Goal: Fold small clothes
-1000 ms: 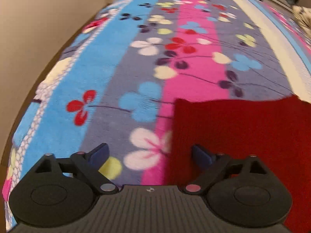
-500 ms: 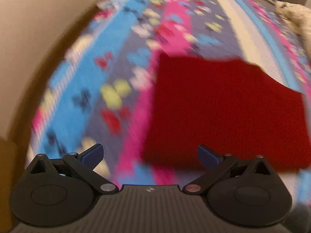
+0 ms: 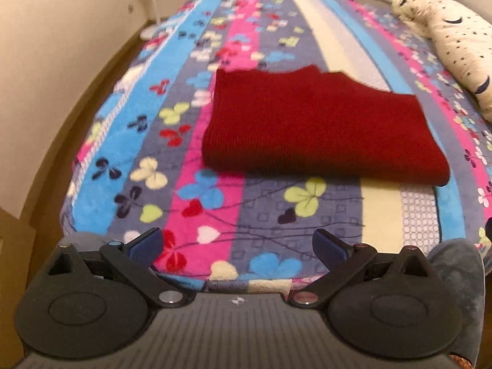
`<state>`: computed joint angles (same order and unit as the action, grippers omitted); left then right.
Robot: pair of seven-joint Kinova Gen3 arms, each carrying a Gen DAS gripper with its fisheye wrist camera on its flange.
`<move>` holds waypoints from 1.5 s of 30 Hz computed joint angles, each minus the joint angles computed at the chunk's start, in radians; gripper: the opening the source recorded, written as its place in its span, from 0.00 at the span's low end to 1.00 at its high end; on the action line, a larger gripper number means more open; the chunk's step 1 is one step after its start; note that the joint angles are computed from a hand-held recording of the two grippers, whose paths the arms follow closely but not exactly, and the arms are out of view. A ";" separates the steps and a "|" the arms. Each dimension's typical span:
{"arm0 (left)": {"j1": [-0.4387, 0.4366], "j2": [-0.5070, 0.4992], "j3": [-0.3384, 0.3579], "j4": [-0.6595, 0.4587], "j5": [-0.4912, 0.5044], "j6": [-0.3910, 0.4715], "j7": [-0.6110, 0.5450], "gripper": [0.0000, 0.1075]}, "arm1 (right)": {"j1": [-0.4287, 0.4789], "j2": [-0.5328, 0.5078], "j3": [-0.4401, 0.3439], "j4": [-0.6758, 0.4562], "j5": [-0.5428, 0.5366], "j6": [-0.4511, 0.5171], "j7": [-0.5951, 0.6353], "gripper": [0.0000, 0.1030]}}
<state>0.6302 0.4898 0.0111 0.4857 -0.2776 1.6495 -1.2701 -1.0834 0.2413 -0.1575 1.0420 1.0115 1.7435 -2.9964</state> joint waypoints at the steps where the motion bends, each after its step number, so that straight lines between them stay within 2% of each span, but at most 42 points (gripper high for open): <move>1: 0.010 -0.018 -0.001 0.022 -0.006 -0.019 -0.003 0.95 | -0.013 0.002 -0.002 -0.004 0.013 0.011 -0.003 0.94; 9: 0.029 -0.113 0.033 0.150 -0.027 -0.089 -0.014 0.95 | -0.078 0.015 -0.002 -0.034 0.073 0.059 -0.024 0.94; 18: 0.008 -0.149 0.066 0.207 -0.023 -0.121 -0.007 0.95 | -0.118 0.027 0.013 -0.052 0.098 0.076 -0.007 0.94; 34: 0.003 -0.118 0.061 0.173 -0.018 -0.104 -0.028 0.95 | -0.100 0.044 0.039 -0.093 0.050 0.061 0.024 0.94; 40: 0.001 -0.068 0.048 0.081 -0.011 -0.052 -0.043 0.95 | -0.089 0.044 0.045 -0.081 0.052 0.040 0.023 0.94; 45: 0.021 -0.051 0.027 0.031 -0.023 -0.034 -0.057 0.95 | -0.086 0.029 0.039 -0.046 0.068 0.029 -0.027 0.94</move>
<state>0.6511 0.4393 0.0378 0.5169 -0.3004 1.6160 -1.3275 -1.1697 0.2708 -0.1182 0.9965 1.0798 1.7723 -3.0233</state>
